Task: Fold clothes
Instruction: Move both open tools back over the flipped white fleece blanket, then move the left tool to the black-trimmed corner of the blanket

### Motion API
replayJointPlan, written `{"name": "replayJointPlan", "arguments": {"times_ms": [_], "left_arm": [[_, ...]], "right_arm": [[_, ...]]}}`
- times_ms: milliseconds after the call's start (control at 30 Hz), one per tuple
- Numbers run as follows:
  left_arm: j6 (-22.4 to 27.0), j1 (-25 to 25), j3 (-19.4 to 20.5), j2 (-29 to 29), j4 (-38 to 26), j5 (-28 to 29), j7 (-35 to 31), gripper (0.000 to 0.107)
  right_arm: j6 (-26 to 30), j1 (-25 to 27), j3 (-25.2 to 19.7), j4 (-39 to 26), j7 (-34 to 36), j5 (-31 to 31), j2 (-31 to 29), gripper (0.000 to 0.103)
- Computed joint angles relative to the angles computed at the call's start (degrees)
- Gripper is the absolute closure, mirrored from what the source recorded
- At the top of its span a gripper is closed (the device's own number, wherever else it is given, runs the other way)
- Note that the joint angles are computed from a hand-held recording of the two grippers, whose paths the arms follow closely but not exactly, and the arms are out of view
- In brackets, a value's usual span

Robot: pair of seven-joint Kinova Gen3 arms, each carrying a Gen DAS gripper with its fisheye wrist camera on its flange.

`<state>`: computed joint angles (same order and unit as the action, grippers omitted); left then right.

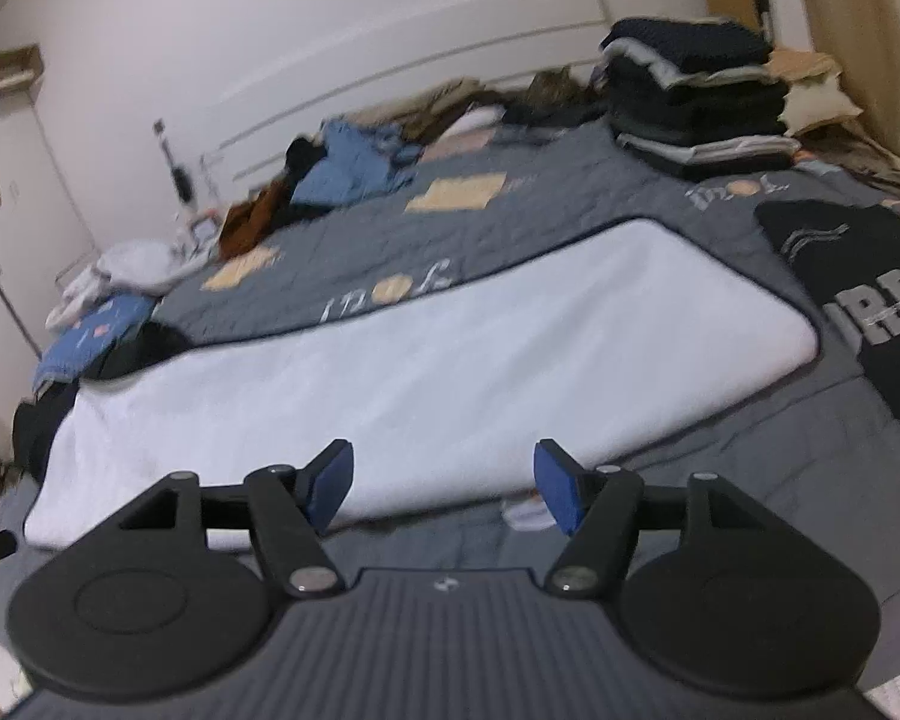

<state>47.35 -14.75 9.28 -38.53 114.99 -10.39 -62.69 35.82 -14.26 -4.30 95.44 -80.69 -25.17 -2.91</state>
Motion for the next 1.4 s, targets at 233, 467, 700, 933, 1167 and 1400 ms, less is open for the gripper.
{"name": "replayJointPlan", "arguments": {"times_ms": [233, 467, 700, 933, 1167, 1400], "left_arm": [[0.8, -0.9, 3.4, 0.1, 0.0, -1.4, 0.5, 0.021], [1.1, 0.8, 3.8, 2.3, -1.2, -1.5, -0.2, 0.021], [0.9, 0.8, 3.0, 3.1, -1.4, -2.1, -0.1, 0.020], [-0.3, -0.3, 1.7, 4.0, -0.5, -2.0, 1.9, 0.019], [-0.1, 3.2, -3.2, 4.8, -0.7, 1.9, 1.7, 0.019], [-0.4, 2.0, -5.9, 3.7, 0.3, 3.8, 3.5, 0.019]], "right_arm": [[1.9, -2.9, -3.0, -1.4, -1.6, 6.3, 0.6, 0.037], [4.4, -5.2, -4.1, -3.6, 1.0, 7.2, 2.2, 0.037], [5.2, -5.9, -4.4, -5.0, 2.6, 6.9, 3.3, 0.037], [5.6, -5.5, -4.3, -5.0, 3.0, 6.7, 3.6, 0.037], [4.5, -4.4, -3.5, -3.5, 3.2, 4.1, 3.0, 0.037], [4.1, -3.5, -3.3, -3.2, 3.6, 1.2, 4.0, 0.037]]}}
